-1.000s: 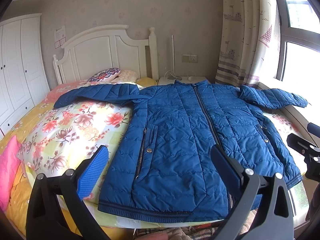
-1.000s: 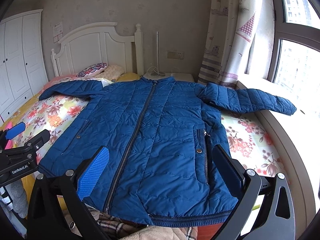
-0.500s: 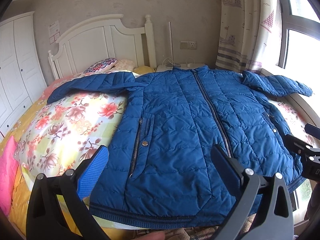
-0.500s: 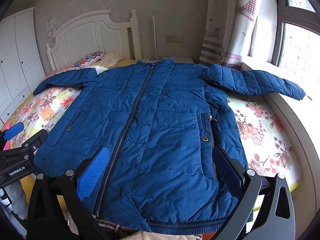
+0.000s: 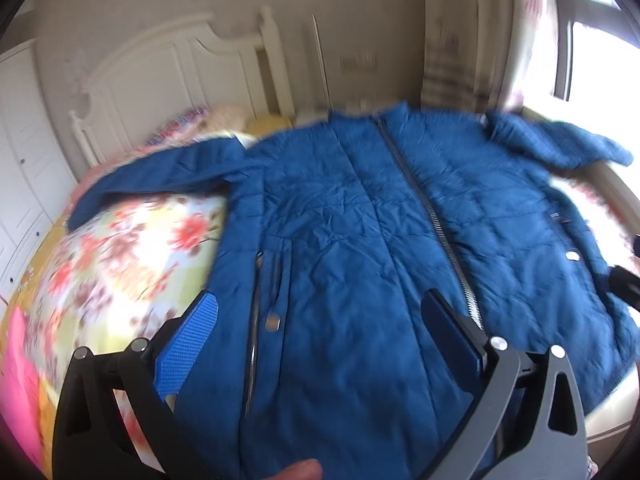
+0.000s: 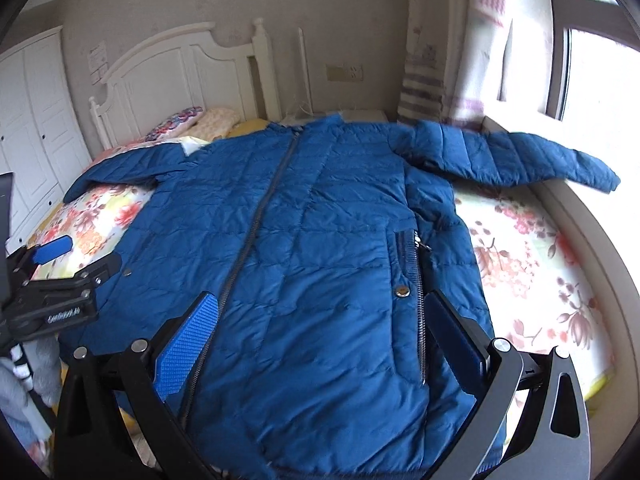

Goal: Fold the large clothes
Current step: 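Grasp the jacket sleeve with the right gripper and lift it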

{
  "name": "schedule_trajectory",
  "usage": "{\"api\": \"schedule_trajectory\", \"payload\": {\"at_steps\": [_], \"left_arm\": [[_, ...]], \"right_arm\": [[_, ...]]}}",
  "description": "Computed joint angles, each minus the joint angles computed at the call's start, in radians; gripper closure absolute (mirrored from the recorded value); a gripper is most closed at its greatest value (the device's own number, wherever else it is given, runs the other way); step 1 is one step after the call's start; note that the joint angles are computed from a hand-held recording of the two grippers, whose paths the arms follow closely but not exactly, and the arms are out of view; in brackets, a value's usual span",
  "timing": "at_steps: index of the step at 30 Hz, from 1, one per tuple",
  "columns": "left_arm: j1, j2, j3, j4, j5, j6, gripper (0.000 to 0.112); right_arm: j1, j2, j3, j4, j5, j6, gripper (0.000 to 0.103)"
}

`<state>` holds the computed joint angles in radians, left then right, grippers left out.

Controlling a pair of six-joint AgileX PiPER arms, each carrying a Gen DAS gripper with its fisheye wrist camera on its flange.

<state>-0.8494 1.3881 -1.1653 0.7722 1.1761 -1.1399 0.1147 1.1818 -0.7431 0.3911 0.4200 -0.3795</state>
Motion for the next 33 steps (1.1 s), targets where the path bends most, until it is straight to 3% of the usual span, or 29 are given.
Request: {"api": "schedule_trajectory", "payload": {"at_steps": [2,7,11,13,15,19,23,25,27,30,33], "left_arm": [[0.152,0.081,-0.078,-0.09,-0.092,0.161,0.011],[0.438,0.29,-0.306,-0.339,-0.228,0.44,0.011],[0.581,0.39,-0.376,-0.566,-0.398,0.604,0.011],[0.619,0.446,-0.413,-0.655,-0.429,0.693,0.011],[0.636,0.495,-0.431,-0.675,-0.442,0.746,0.011],[0.624,0.52,-0.394,-0.604,-0.495,0.721,0.011],[0.584,0.547,-0.424,-0.494,-0.447,0.64,0.011],[0.585,0.558,-0.44,-0.497,-0.433,0.646,0.011],[0.592,0.558,-0.446,-0.517,-0.428,0.661,0.011],[0.586,0.563,-0.457,-0.508,-0.409,0.653,0.011],[0.587,0.571,-0.473,-0.517,-0.392,0.667,0.011]], "right_arm": [[-0.058,0.106,-0.07,0.041,0.008,-0.039,0.004],[-0.215,0.411,-0.362,0.078,0.085,0.003,0.004],[-0.295,0.632,-0.631,-0.035,0.134,0.207,0.007],[-0.318,0.739,-0.77,-0.12,0.162,0.334,0.011],[-0.346,0.863,-0.945,-0.148,0.228,0.413,0.016],[-0.364,1.026,-1.178,-0.236,0.28,0.57,0.017],[-0.37,1.166,-1.396,-0.298,0.351,0.687,0.021],[-0.364,1.182,-1.42,-0.319,0.332,0.711,0.03],[-0.36,1.184,-1.421,-0.323,0.29,0.709,0.053],[-0.318,1.107,-1.303,-0.465,0.155,0.784,0.078],[-0.242,0.987,-1.151,-0.665,-0.018,0.861,0.085]]}}
